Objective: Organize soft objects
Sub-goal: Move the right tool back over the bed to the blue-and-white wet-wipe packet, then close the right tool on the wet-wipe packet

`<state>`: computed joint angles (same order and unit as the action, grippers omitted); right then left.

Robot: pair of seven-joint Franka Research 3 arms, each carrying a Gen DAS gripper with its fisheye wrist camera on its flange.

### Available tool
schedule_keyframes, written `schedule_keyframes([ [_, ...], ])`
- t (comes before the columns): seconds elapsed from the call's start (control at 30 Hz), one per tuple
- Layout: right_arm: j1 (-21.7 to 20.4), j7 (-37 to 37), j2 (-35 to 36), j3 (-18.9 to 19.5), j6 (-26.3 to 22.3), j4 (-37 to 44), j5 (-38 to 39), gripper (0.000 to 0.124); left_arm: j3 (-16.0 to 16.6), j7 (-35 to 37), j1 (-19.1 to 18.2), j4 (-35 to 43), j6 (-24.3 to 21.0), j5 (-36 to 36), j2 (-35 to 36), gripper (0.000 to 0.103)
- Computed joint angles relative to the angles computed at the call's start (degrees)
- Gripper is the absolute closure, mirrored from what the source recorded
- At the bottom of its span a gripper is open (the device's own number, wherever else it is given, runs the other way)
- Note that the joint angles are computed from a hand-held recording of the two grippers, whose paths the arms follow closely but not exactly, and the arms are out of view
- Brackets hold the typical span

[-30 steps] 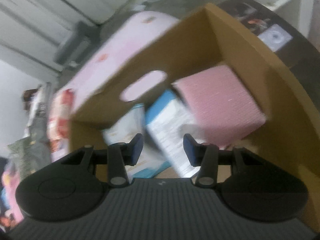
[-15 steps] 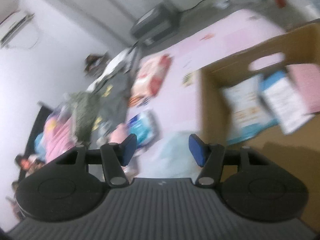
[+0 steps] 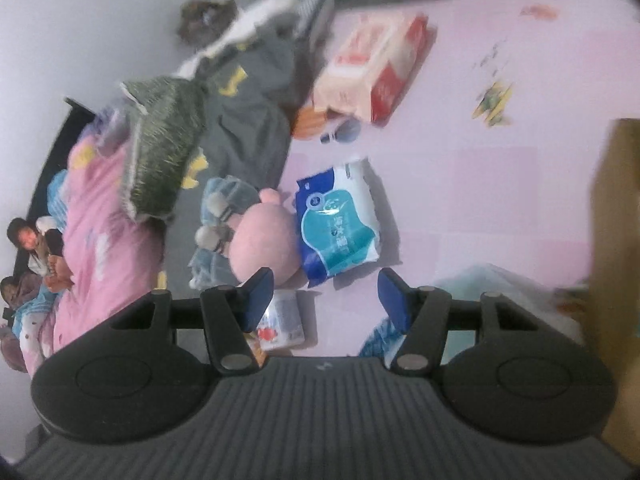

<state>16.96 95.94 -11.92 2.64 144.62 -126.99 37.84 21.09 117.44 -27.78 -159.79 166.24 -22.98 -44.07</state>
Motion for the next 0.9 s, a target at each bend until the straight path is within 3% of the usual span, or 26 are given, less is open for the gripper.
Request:
schedule_keyframes([
  [0.07,-0.5,2.3,5.1,-0.2,-1.9,4.1,-0.5,0.066,3.4,1.1,-4.4,4.3,0.0,-2.2,5.6,0.032],
  [0.17,-1.2,3.5,11.1,0.0,-3.4,9.2,-2.1,0.066,6.7,2.5,-7.9,11.7,-4.6,-7.0,13.5,0.034],
  [0.3,-2.2,2.7,17.2,0.5,-3.8,14.8,-3.0,0.066,10.1,4.2,-10.2,20.8,-11.8,-14.6,23.6,0.036],
  [0.63,-5.1,0.7,32.3,2.6,-9.0,28.8,-1.3,0.068,2.9,-3.5,-2.8,31.9,-18.1,-14.5,39.8,0.040],
  [0.73,-6.7,-2.2,33.2,3.9,-9.9,28.3,2.9,0.070,0.3,-2.8,-1.2,32.0,-17.5,-14.2,39.9,0.037],
  [0.9,-7.5,-5.4,29.6,3.7,-10.0,23.5,6.2,0.070,-2.8,0.0,1.7,32.0,-21.9,-17.5,39.2,0.037],
])
